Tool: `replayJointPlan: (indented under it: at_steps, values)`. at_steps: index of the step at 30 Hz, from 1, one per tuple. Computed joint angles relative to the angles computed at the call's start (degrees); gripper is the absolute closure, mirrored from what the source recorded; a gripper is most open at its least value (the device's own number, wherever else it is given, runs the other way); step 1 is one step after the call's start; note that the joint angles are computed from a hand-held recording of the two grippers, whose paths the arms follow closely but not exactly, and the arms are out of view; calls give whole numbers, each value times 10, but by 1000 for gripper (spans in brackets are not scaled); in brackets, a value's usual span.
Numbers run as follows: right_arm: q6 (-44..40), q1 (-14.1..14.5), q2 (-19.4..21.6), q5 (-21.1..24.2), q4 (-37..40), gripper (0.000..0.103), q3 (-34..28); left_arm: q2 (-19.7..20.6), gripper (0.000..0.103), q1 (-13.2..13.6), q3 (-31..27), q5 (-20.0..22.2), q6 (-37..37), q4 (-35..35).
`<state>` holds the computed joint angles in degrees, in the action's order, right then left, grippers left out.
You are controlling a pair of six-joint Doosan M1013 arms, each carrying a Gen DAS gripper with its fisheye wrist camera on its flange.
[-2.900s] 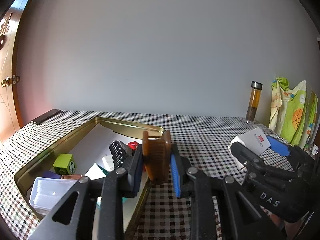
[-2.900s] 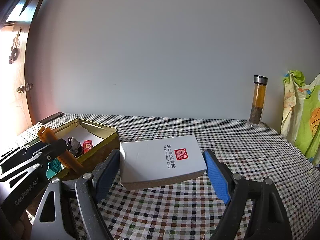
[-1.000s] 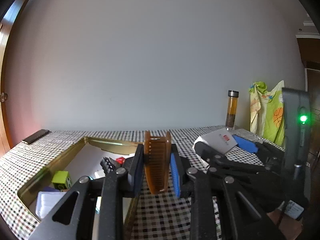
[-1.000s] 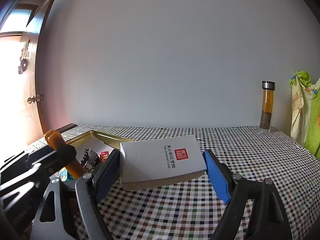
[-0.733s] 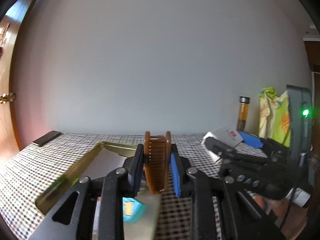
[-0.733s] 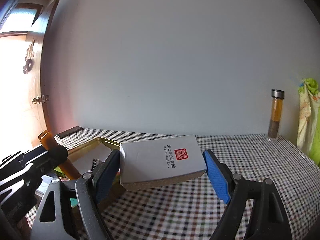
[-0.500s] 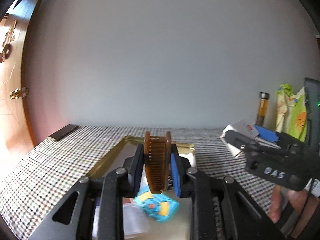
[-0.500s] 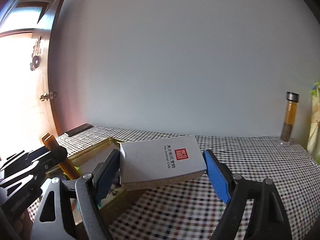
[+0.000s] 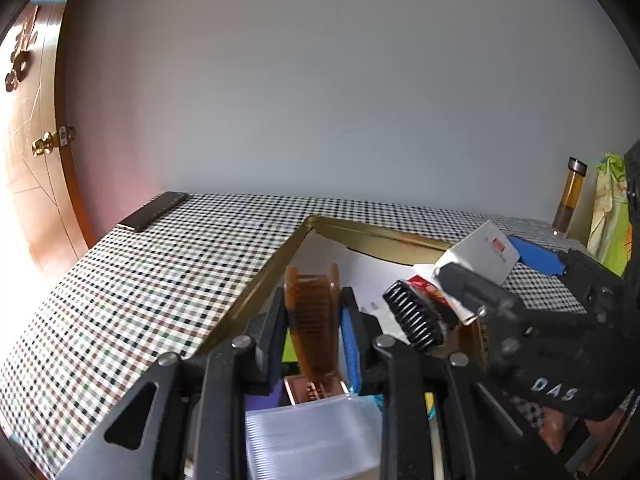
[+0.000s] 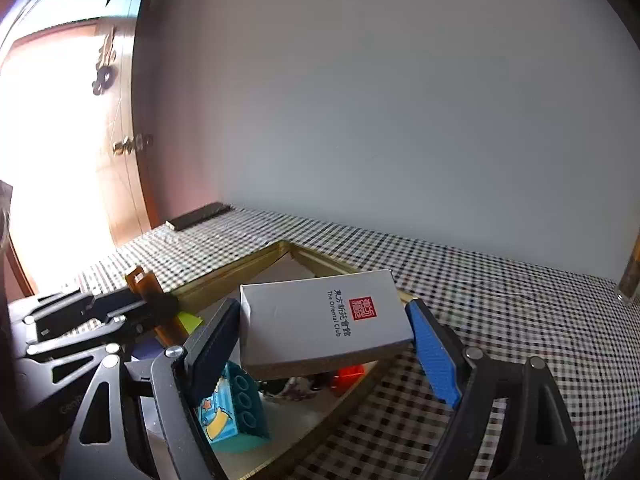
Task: Organize rigid objects
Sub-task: 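Lower the white box and brush into the tray and open both tools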
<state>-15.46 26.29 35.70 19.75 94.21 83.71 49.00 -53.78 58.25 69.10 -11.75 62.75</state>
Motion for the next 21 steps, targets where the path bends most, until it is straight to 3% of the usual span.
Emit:
replayJointPlan:
  at_steps: [8, 11, 13, 15, 19, 21]
  values:
    - [136, 2, 15, 19, -151, 18, -23, -2, 79, 4, 2, -12, 1, -1]
    - [137, 2, 16, 24, -155, 18, -23, -1, 75, 2, -1, -5, 4, -5]
    - [158, 2, 17, 27, -171, 17, -24, 3, 57, 2, -10, 15, 8, -14]
    - [147, 0, 15, 22, -155, 16, -20, 0, 46, 0, -7, 20, -2, -13]
    - [191, -10, 17, 65, -168, 7, -26, -1, 27, -4, -9, 51, -11, -6]
    - [165, -10, 14, 59, -141, 4, -19, -1, 21, -6, -11, 61, -8, -6]
